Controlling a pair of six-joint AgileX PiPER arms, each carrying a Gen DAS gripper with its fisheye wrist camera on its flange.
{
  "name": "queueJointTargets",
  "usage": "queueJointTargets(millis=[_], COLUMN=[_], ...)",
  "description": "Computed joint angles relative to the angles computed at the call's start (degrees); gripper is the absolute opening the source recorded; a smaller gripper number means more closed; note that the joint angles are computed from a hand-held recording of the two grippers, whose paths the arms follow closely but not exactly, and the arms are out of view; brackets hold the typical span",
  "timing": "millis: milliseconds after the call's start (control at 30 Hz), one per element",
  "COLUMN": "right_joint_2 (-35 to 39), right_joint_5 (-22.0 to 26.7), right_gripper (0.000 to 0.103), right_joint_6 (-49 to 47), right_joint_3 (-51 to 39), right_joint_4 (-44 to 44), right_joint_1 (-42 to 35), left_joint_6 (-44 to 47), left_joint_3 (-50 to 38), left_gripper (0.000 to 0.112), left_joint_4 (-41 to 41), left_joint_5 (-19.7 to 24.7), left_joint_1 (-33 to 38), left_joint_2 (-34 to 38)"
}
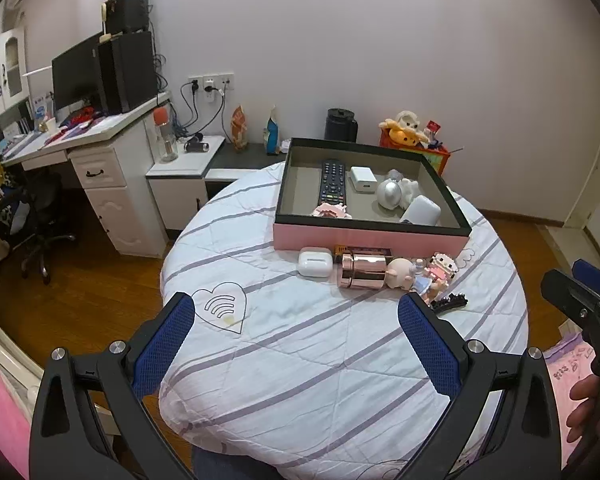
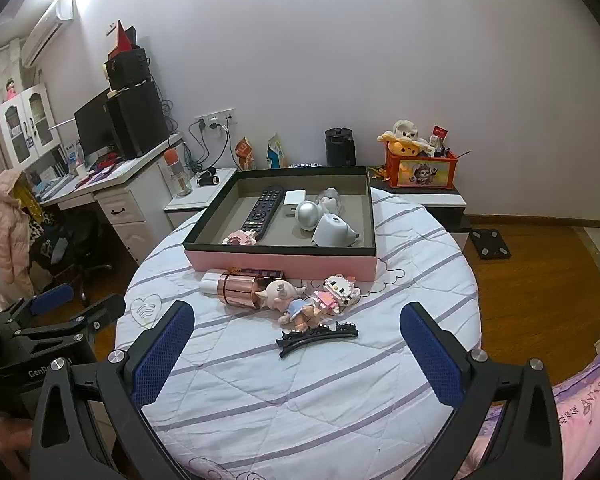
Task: Organize rigid objects
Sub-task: 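Withdraw both tools from the box back over the table, then grasp the copper cylinder with the left tool while the right grasps the pink-white block cat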
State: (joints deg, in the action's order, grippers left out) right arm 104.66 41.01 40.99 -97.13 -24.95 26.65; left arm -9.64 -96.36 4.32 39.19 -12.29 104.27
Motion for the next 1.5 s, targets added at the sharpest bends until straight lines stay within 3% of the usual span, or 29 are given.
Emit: queueJointTargets(millis=[433, 833, 1100, 1500], right_joint_2=[-0.11, 2.65, 5.28, 9.9], right_joint_5=[0.4, 0.99, 0.89, 1.58], right_gripper=[0.103, 0.103, 0.103, 0.103], right_joint_6=[0.29, -2.05, -5.1, -9.94], right_joint_3=[1.2, 1.45, 0.77, -2.86], right_joint_4=[0.12, 3.37, 7.21, 12.21], right_joint_1=[-1.19, -4.88, -7.42, -11.04], left_joint_6=[0.6, 1.9, 1.43, 1.03], left_joint_3=[-0.71, -8.45, -24.03, -58.84], left_gripper=[0.103, 0.103, 0.103, 0.103], left_joint_4=[-0.6, -1.92, -1.11, -3.55], left_joint_5=[1.23, 2.66, 7.73, 22.95], left_joint_1=[-0.41, -2.19, -4.76, -3.95], left_joint_2=[1.28, 10.61, 23.64, 45.05])
